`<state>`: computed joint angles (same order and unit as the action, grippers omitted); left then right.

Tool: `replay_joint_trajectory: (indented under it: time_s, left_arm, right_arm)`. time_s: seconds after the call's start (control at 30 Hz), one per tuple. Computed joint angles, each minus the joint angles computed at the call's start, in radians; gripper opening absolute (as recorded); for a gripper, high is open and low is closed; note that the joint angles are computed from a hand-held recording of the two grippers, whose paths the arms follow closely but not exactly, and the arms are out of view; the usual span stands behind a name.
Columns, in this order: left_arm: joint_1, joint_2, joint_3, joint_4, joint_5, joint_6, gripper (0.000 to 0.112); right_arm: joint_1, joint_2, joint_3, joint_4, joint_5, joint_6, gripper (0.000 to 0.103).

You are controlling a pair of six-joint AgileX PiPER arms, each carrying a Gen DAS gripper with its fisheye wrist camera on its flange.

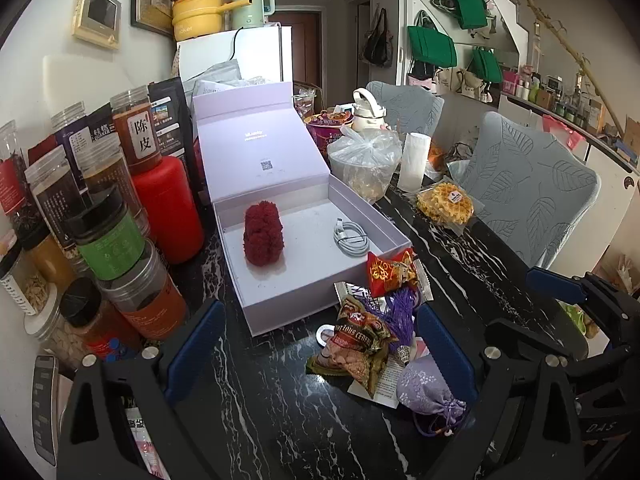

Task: Organize soft objects
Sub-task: 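Withdraw both grippers from the box back toward the remaining pile, then close the right gripper on the lavender drawstring pouch and lift it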

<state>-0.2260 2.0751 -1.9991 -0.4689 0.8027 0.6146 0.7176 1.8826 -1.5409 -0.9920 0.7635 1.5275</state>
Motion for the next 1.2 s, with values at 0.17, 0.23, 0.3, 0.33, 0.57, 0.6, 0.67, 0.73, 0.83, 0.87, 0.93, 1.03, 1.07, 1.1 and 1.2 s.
replay_joint_trajectory:
  time_s: [0.17,0.23,0.3,0.33,0.57,0.6,0.67,0.73,0.83,0.87,0.93,1.03,1.07,1.1,1.2]
  left_arm:
    - [0.011,-0.013,0.054,-0.012,-0.008,0.016,0.098]
    - [0.012,-0.015,0.071,-0.014,-0.009,0.022,0.098]
    - [0.017,-0.016,0.092,-0.033,-0.012,0.04,0.098]
    - [0.02,-0.015,0.096,-0.043,-0.009,0.048,0.098]
    - [0.029,0.004,0.128,-0.048,-0.014,0.063,0.098]
    - [0.028,0.008,0.129,-0.043,-0.015,0.06,0.098]
    - [0.027,0.019,0.127,-0.034,-0.012,0.055,0.098]
    - [0.025,0.03,0.122,-0.023,-0.006,0.045,0.098]
    - [0.023,0.049,0.11,-0.01,0.0,0.033,0.098]
    - [0.024,0.056,0.103,-0.009,0.002,0.032,0.098]
    - [0.021,0.068,0.09,-0.005,0.007,0.027,0.098]
    - [0.018,0.094,0.057,-0.002,0.026,0.023,0.098]
    - [0.017,0.104,0.043,-0.003,0.035,0.022,0.098]
    - [0.015,0.114,0.03,-0.003,0.043,0.023,0.098]
    - [0.009,0.149,-0.018,-0.003,0.07,0.018,0.098]
  right_arm:
    - [0.016,0.007,0.037,-0.009,-0.014,0.047,0.087]
    - [0.021,0.016,0.044,-0.002,-0.023,0.05,0.087]
    - [0.023,0.026,0.054,0.007,-0.04,0.056,0.087]
    - [0.024,0.029,0.062,0.008,-0.05,0.065,0.087]
    - [0.016,0.076,0.087,0.015,-0.118,0.107,0.087]
    - [0.016,0.082,0.087,0.015,-0.12,0.107,0.087]
    - [0.01,0.099,0.081,0.025,-0.128,0.096,0.087]
    - [0.002,0.113,0.072,0.037,-0.135,0.082,0.087]
    - [-0.01,0.132,0.066,0.053,-0.154,0.066,0.083]
    - [-0.014,0.138,0.063,0.065,-0.161,0.056,0.082]
    - [-0.022,0.148,0.057,0.089,-0.166,0.034,0.074]
    - [-0.032,0.161,0.049,0.124,-0.18,0.001,0.07]
    - [-0.035,0.165,0.046,0.133,-0.181,-0.008,0.069]
    - [-0.037,0.17,0.041,0.144,-0.178,-0.021,0.065]
    - [-0.046,0.178,0.026,0.196,-0.172,-0.082,0.051]
